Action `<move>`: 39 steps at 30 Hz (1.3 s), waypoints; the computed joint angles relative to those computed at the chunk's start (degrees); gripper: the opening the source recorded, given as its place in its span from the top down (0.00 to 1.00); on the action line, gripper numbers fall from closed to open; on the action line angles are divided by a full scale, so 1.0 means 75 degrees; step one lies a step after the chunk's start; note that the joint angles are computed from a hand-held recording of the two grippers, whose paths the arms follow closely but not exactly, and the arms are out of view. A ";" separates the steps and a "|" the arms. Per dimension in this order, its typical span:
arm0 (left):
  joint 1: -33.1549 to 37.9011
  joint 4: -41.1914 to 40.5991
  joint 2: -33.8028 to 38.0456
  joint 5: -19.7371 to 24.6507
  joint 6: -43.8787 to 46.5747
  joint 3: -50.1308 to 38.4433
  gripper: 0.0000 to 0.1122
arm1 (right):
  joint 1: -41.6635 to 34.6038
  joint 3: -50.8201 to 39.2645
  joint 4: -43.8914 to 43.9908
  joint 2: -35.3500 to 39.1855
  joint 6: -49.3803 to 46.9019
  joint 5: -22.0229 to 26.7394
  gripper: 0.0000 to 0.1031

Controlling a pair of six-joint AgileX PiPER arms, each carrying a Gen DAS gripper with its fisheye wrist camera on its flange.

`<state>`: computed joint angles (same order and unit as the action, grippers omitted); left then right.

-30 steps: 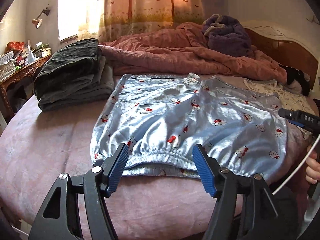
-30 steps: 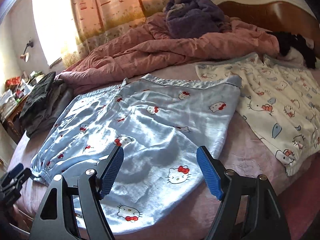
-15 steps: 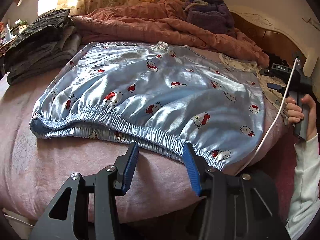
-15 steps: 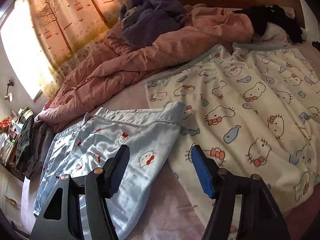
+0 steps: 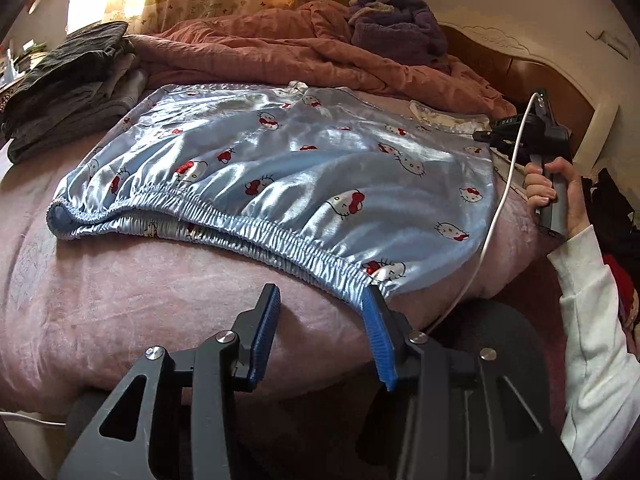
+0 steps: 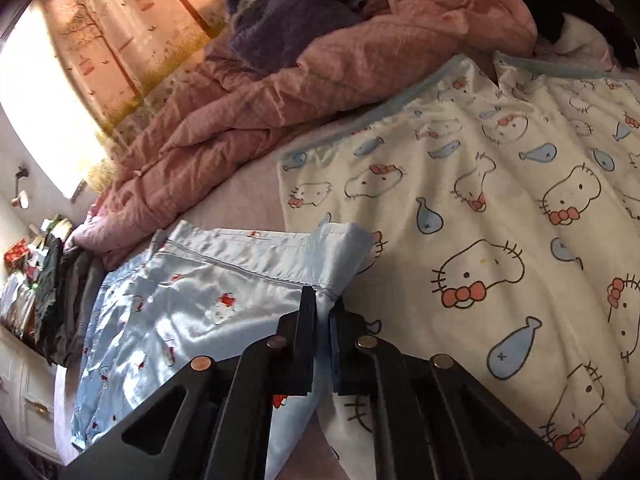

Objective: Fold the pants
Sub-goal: 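Grasp the waistband corner with the right tool while the left tool grasps the cuff, then fold the waistband corner over with the right tool while the left tool holds the cuff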

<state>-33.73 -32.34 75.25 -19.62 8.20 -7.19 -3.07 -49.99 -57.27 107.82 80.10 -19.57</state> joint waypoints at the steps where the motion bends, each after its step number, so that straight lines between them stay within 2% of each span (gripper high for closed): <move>1: -0.0082 0.0217 0.0031 -0.0059 -0.0263 0.0031 0.67 | -0.0124 0.0188 0.0059 -0.0106 -0.0227 -0.0333 0.96; 3: -0.0158 0.0772 0.0154 -0.0178 -0.0815 0.0043 0.68 | -0.0439 0.0594 0.0048 -0.0291 -0.0567 -0.1127 0.97; 6: -0.0617 0.0099 0.0515 -0.0365 -0.0311 -0.0139 0.71 | -0.0752 0.1101 0.0028 -0.0645 -0.0974 -0.1846 0.97; 8: -0.0910 -0.0402 0.0735 -0.0468 0.0096 -0.0274 0.71 | -0.0772 0.1342 0.0242 -0.0930 -0.1313 -0.1901 0.97; 10: -0.1291 -0.1388 0.0952 -0.0643 0.0869 -0.0431 0.71 | -0.0795 0.1480 0.0272 -0.1167 -0.1465 -0.1897 0.97; 13: -0.1605 -0.2285 0.1154 -0.0848 0.1622 -0.0594 0.72 | -0.0763 0.1444 0.0193 -0.1334 -0.1438 -0.1664 0.97; 15: -0.2007 -0.3140 0.1390 -0.1233 0.2238 -0.0690 0.89 | -0.0716 0.1434 0.0733 -0.1306 -0.1807 -0.1445 0.94; 16: -0.2097 -0.3267 0.1473 -0.1308 0.2355 -0.0711 0.90 | -0.0777 0.1319 0.0546 -0.1191 -0.1593 -0.1401 0.83; 17: -0.2192 -0.3393 0.1505 -0.1406 0.2410 -0.0705 0.92 | -0.0877 0.1182 0.0277 -0.1018 -0.1225 -0.1416 0.60; 19: -0.2349 -0.3653 0.1453 -0.1534 0.2543 -0.0671 0.95 | -0.0977 0.1158 0.0604 -0.0778 -0.1288 -0.1549 0.37; 21: -0.2374 -0.3881 0.1312 -0.1582 0.2690 -0.0640 0.96 | -0.0967 0.0855 0.0268 -0.0533 -0.0851 -0.1285 0.37; 22: -0.2359 -0.3922 0.1206 -0.1560 0.2701 -0.0609 0.96 | -0.0946 0.0565 -0.0358 -0.0359 -0.0182 -0.1093 0.45; 23: -0.2358 -0.3960 0.1099 -0.1545 0.2712 -0.0577 0.96 | -0.0931 0.0206 -0.1116 -0.0081 0.0582 -0.0995 0.56; 26: -0.2507 -0.4437 0.0852 -0.1601 0.3111 -0.0562 0.96 | -0.0843 -0.0737 -0.3176 0.0620 0.2799 -0.0993 0.74; 27: -0.2535 -0.4547 0.0802 -0.1607 0.3208 -0.0571 0.96 | -0.0740 -0.0926 -0.3474 0.0740 0.3183 -0.0830 0.79; 28: -0.2542 -0.4623 0.0747 -0.1588 0.3288 -0.0575 0.96 | -0.0632 -0.1062 -0.3587 0.0821 0.3373 -0.0615 0.88; 29: -0.2527 -0.4694 0.0697 -0.1577 0.3364 -0.0583 0.96 | -0.0554 -0.1109 -0.3555 0.0840 0.3374 -0.0505 0.95; 30: -0.2532 -0.4814 0.0593 -0.1568 0.3483 -0.0573 0.97 | -0.0499 -0.1108 -0.3421 0.0814 0.3239 -0.0414 0.96; 33: -0.2498 -0.5259 0.0043 -0.1489 0.4048 -0.0510 0.97 | -0.0342 -0.0721 -0.2036 0.0395 0.1754 -0.0306 0.97; 36: -0.2416 -0.5980 -0.0840 -0.1231 0.5103 -0.0485 0.97 | -0.0153 -0.0479 -0.1249 -0.0186 0.0845 -0.0062 0.97; 39: -0.2304 -0.6909 -0.1957 -0.0679 0.6433 -0.0470 0.98 | -0.0318 -0.0197 -0.1039 -0.0883 0.0573 -0.0439 0.97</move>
<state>-51.00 -84.16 60.57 -24.72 56.45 -10.71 -5.45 -51.46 -65.06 101.20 84.40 -22.86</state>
